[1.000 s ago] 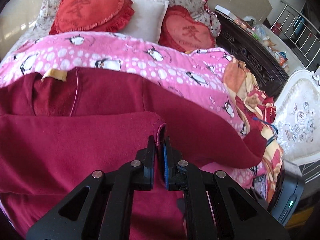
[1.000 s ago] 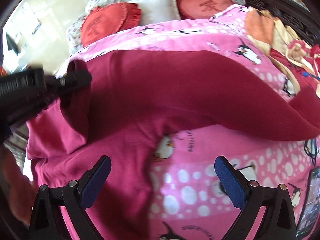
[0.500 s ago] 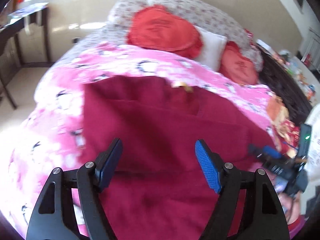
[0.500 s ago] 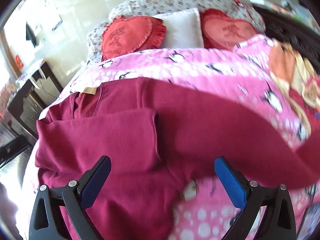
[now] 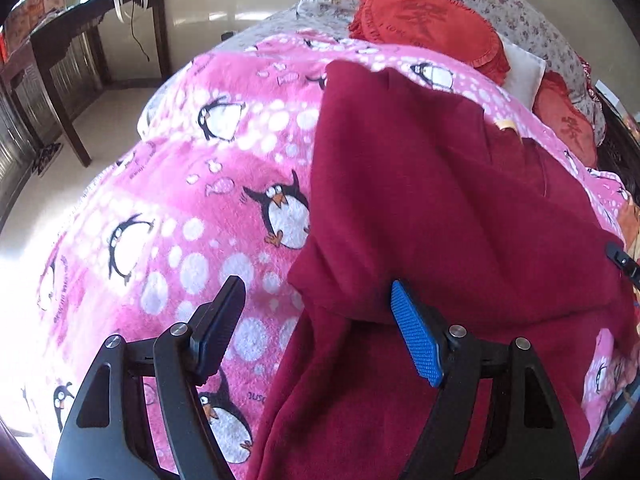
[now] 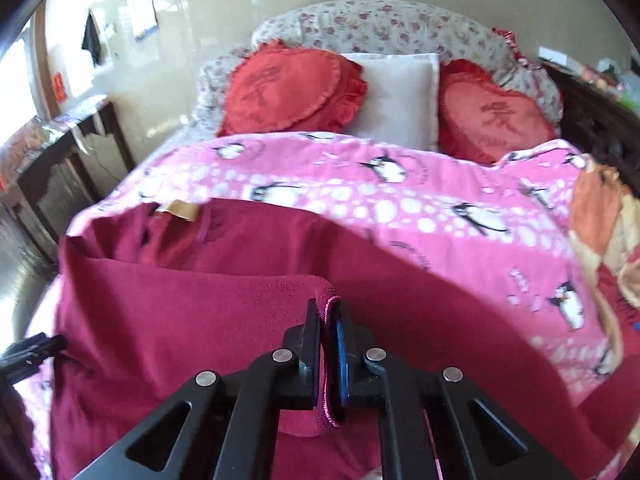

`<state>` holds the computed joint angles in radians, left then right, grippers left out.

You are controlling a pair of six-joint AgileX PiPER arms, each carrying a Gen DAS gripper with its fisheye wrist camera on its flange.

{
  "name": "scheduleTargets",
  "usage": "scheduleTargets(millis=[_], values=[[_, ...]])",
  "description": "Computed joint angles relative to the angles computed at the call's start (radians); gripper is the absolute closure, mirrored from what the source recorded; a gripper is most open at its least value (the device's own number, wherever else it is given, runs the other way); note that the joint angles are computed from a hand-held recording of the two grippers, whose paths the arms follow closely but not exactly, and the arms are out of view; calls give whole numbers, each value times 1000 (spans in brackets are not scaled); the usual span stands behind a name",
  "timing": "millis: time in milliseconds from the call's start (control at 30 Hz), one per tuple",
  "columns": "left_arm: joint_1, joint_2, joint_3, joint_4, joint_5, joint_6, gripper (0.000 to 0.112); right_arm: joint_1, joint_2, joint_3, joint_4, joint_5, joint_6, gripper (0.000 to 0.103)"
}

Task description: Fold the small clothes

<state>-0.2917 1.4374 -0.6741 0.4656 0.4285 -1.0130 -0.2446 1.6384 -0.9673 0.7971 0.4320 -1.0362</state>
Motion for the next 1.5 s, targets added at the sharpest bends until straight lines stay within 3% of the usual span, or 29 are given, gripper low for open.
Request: scheduleTargets(millis=[67,167,233,267,367,433,467,633,800,933,1067,1133,1167,1300,1367,1400,1500], values=[[-7,-1,4,-3,-1,-3,37,-39,52,-31,-4,24,50,97],[-15,-32,3,23,29,-28,37,-118,78,-63,80,146,23,97],[-37,-63,2,119,59,-125,37,-109,43,-55,1,132,112,78],[-40,-70,-2,155,65,-156,37,-108,17,-43,9,134,110,73],[-36,-41,-28,193,85,-172,37,-120,-46,-17,176,288,-68,69],[-29,0,-40,182,106,-172,37,-35,-40,-44,172,379,-108,68],[-23,5,-29,178,99,-184,37,11,-37,-50,164,385,-119,68],[66,-44,67,77,-47,-137,36,323,18,-88,92,188,-160,68],[47,-35,61,122,-36,-169,36,505,164,-220,-70,91,-52,68],[70,-35,71,99,-68,-136,36,538,255,-300,-123,128,-61,68],[82,-35,80,103,-91,-126,35,555,287,-323,-152,112,-79,71],[84,-39,86,107,-97,-128,35,554,304,-363,-197,163,-18,98],[88,-43,88,97,-101,-116,35,548,297,-367,-210,180,6,99],[118,-71,117,48,-138,-71,35,520,223,-308,-167,107,23,99],[118,-76,118,45,-134,-75,35,525,232,-315,-260,26,150,102],[111,-77,113,50,-118,-85,35,521,258,-340,-286,29,208,102],[77,-96,93,89,-47,-128,35,464,303,-407,-163,171,165,102]])
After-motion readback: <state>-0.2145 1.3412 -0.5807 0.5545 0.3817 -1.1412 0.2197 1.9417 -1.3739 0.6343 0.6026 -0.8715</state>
